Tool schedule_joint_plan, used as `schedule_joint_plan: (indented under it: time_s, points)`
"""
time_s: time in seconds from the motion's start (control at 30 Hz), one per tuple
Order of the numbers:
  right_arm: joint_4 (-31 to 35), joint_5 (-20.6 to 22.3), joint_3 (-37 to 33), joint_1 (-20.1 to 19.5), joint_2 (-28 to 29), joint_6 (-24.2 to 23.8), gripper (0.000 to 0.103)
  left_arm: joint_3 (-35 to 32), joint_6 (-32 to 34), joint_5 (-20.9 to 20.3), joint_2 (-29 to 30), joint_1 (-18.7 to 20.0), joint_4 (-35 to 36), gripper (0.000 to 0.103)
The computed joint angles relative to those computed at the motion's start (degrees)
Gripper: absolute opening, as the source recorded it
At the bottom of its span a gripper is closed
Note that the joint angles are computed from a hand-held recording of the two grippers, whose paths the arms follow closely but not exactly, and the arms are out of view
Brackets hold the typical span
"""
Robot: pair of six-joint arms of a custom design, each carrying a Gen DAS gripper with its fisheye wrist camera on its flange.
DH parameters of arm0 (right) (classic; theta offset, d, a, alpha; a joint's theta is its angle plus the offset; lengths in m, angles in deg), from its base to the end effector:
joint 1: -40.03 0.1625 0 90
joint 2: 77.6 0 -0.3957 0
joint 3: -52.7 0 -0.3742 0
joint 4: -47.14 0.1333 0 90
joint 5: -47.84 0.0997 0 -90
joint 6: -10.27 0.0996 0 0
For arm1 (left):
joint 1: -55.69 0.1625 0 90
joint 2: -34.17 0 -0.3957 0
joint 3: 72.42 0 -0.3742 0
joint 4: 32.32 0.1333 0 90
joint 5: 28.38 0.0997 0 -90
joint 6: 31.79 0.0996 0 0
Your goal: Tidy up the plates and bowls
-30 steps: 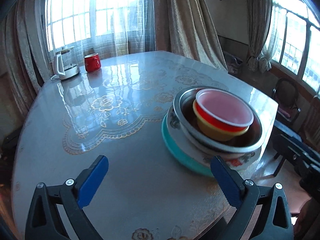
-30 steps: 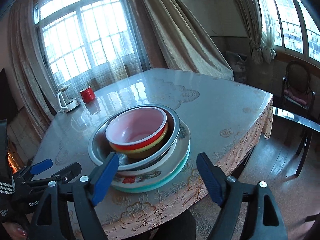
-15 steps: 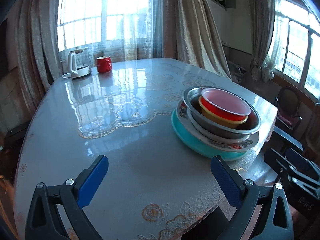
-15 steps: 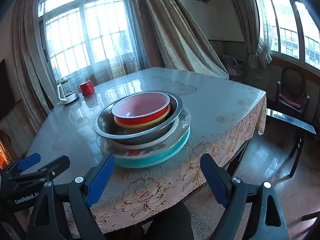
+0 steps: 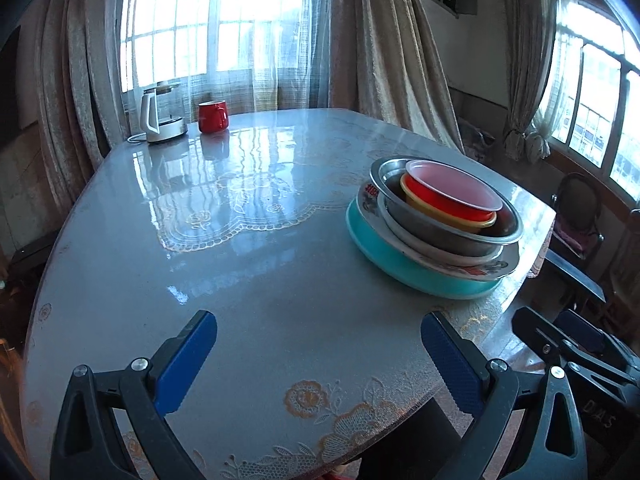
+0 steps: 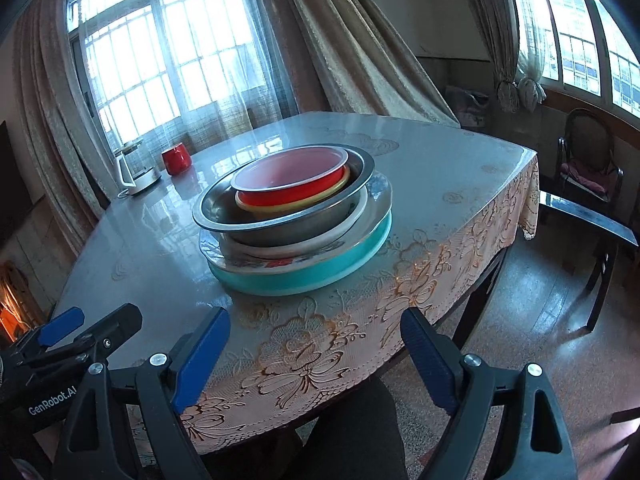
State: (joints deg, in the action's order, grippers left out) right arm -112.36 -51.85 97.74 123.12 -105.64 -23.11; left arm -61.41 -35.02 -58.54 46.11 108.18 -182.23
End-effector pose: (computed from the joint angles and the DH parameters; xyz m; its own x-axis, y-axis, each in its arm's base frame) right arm 0.0139 -0.8536 0.2584 -0.8440 -0.1228 0.5221 -0.4684 0.6428 -0.6061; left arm -0.3383 -0.8011 -0.0453 -0.7414 -0.1420 -0.6559 0.4455 0.6268 -0.6392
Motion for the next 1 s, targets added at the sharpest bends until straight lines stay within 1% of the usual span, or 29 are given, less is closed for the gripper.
schedule_joint_plan:
  time_s: [0.07,0.13,0.27,0.5,0.57,0.7,0.73,1.0]
  points:
    - [-0.92,-0.36,0.48,0.06,-0.12,0.04,0.088,-3.39,1.06,1.1,1.87,-0.02,0.52,0.103]
    - [-1.03,-0.71,0.17,0.08,0.05,0.34,0.088,-5.35,1.26,1.9,2.94,0.0,0.98,0.103]
    - [-0.34,-1.13,-0.66,-0.04,0.34,1.24,0.089,-3.18,-0.53,1.8,1.63,0.23,1.16,0.103]
    - [-0.12,-1.41,-1.04,-0.08,0.52,1.36,0.088,-4.36,-0.82,2.17,2.37,0.23,1.07,0.103]
    - [0.19,-1.34,-1.24,-0.15,0.57,1.45,0.088,-6.23,-0.58,2.29,3.35,0.2,2.06,0.103]
    - [0.7,-1.69,-1.56,-0.15,0.73,1.6,0.088,-6.26,-0.39,1.75,3.24,0.25,2.59,0.103]
    - [0.69,-1.74,-1.6,-0.16,0.77,1.67,0.088,-4.66,-0.32,1.58,2.45,0.23,1.83,0.103]
    - [0.91,-1.87,-1.62,-0.11,0.74,1.72,0.088,-4.8,-0.26,1.37,2.45,0.17,2.17,0.103]
